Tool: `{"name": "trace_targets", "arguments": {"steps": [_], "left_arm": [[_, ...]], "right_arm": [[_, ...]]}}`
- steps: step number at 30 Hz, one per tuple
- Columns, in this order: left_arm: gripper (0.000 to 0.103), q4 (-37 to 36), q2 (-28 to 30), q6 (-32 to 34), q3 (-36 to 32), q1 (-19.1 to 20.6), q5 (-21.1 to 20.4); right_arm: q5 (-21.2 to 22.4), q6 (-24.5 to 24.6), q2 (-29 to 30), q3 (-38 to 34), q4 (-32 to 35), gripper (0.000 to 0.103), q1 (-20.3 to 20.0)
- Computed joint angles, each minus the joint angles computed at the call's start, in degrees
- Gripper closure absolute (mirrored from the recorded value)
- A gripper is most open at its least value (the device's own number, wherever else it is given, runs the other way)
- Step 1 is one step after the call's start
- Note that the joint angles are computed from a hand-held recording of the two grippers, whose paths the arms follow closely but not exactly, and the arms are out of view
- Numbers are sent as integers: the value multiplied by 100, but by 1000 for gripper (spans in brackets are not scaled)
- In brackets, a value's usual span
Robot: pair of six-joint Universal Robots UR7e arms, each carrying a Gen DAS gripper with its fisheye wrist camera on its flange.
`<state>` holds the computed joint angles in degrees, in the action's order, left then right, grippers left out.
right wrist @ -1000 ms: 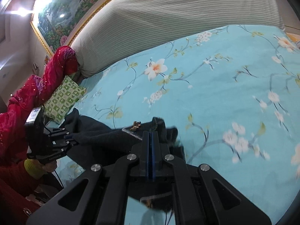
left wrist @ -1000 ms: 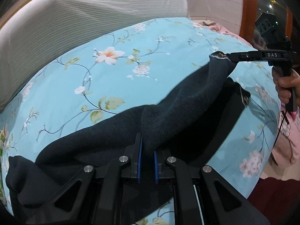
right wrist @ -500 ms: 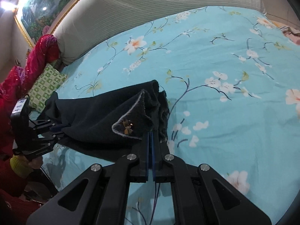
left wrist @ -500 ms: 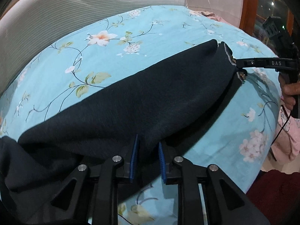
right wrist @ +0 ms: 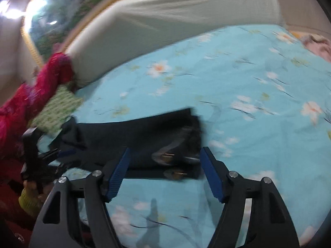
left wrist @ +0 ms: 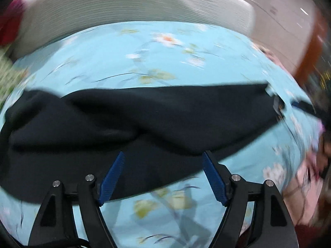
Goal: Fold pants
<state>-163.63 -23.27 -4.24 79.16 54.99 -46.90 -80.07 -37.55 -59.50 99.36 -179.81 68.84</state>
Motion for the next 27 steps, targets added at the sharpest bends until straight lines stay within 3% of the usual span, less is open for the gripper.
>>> {"name": "trace_targets", "arguments": {"steps": [4,10,15,19,23,27], "left_arm": [[22,247,-218,-713,-36,85,553],[19,1286,-367,-1642,-684,316,1056],[19,2927,-194,-2518,-1857,629,1098],[19,3951,156,-3019,-2801,789,1086],[19,5330,693,-3412,-3945,887,1208],[19,6132,1093,-3526,-4683,929,1316]], "right_arm": [[75,-433,210,-50,359,32,268],[-84,-1162,705,-304,933,33,668],[-59,-1734,1141,-647,1450,36,1003],[-28,-1996,1526,-1051,1804,47,1232],[-348,-2216,2101,-1749,2213,49,1491],[-814,-2398,2563,-2296,2213,49,1632]]}}
